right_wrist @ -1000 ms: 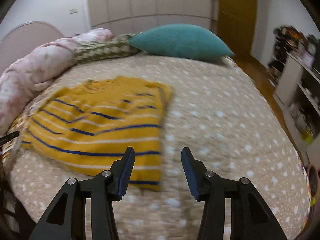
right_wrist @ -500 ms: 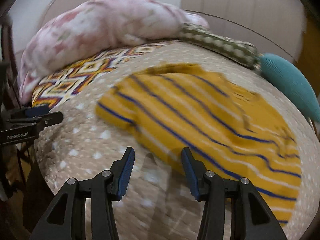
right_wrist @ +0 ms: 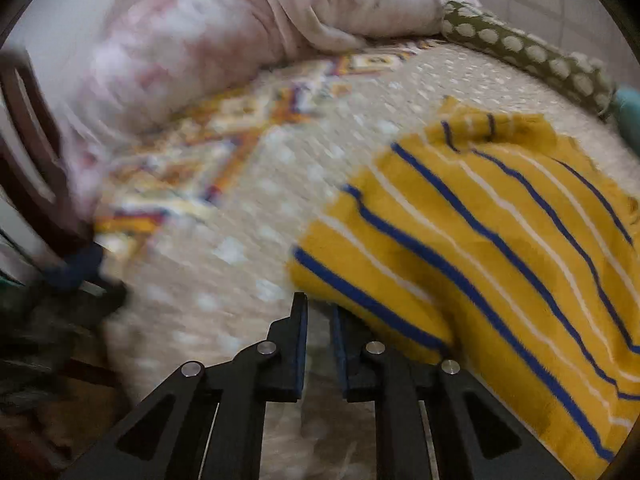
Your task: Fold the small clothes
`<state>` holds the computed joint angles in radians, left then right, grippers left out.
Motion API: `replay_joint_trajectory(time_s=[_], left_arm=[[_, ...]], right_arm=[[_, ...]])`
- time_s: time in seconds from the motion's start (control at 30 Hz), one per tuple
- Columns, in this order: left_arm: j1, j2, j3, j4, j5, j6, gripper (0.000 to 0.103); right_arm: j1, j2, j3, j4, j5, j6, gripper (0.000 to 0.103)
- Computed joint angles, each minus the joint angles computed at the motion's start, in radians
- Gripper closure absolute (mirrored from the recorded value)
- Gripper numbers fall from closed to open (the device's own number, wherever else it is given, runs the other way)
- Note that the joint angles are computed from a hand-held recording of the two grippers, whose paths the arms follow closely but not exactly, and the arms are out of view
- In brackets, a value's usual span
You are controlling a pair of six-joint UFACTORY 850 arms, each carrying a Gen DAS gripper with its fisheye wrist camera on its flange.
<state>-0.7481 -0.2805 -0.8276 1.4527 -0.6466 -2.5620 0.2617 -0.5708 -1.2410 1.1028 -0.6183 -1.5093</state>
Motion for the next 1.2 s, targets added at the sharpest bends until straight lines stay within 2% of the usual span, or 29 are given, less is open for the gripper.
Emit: replay_joint_trajectory(time_s=[0.03,0.07,0.17,0.23,0.3,0.33,0.4,0.47,0.57,0.63,0.67,0.73,0.8,0.87,0.97,1.03,1.1,1.2], left_arm=[[-0.004,0.002,0.003,0.002,-0.010,0.001,0.032],[-0.007,0.003,0.004,0.002,-0.019,0.002,0.032],[-0.004,0.005,0.012,0.052,0.002,-0.046,0.032],[-0.003,0.004,0.015,0.083,0.018,-0.073,0.032],[-0.007,-0.003,0.008,0.084,0.023,-0.065,0.032],[-0.009,-0.005,0.005,0.083,0.025,-0.057,0.032],[-0.015,-0.009,-0.002,0.071,0.024,-0.038,0.032],[-0.020,-0.011,-0.004,0.064,0.020,-0.023,0.032],[-0.021,-0.015,-0.010,0.043,0.018,0.004,0.032],[-0.025,-0.015,-0.015,0.031,0.014,0.019,0.032],[-0.025,-0.014,-0.015,0.029,0.014,0.024,0.032],[-0.025,-0.011,-0.018,0.038,0.018,0.028,0.032],[-0.017,-0.009,-0.021,0.076,0.038,0.013,0.032],[0.005,-0.012,-0.028,0.160,0.085,-0.028,0.032],[0.050,-0.037,-0.061,0.312,0.166,-0.100,0.032],[0.086,-0.073,-0.099,0.414,0.222,-0.152,0.031],[0.124,-0.125,-0.158,0.442,0.291,-0.144,0.031],[0.174,-0.200,-0.235,0.532,0.400,-0.205,0.031]], right_arm=[[-0.012,0.003,-0.010,0.004,-0.028,0.005,0.089],[-0.023,0.015,-0.017,0.039,-0.015,-0.011,0.089],[-0.004,0.015,-0.054,0.046,0.161,0.028,0.089],[0.017,-0.051,-0.154,-0.105,0.270,0.221,0.089],[0.037,-0.128,-0.254,-0.294,0.323,0.430,0.089],[0.043,-0.183,-0.323,-0.394,0.304,0.535,0.089],[0.058,-0.269,-0.447,-0.562,0.210,0.741,0.089],[0.079,-0.308,-0.501,-0.622,0.191,0.819,0.089],[0.088,-0.321,-0.528,-0.574,0.150,0.771,0.090],[0.068,-0.296,-0.511,-0.391,0.076,0.601,0.089],[0.055,-0.263,-0.472,-0.312,0.077,0.530,0.089],[0.018,-0.193,-0.381,-0.165,0.066,0.380,0.084],[-0.024,-0.122,-0.280,-0.082,0.062,0.274,0.071],[-0.075,-0.055,-0.179,-0.014,0.076,0.173,0.062],[-0.196,0.045,-0.024,0.069,0.103,0.051,0.052],[-0.266,0.081,0.034,0.120,0.141,0.003,0.045],[-0.354,0.111,0.087,0.211,0.185,-0.048,0.039],[-0.452,0.109,0.104,0.255,0.215,-0.011,0.034]])
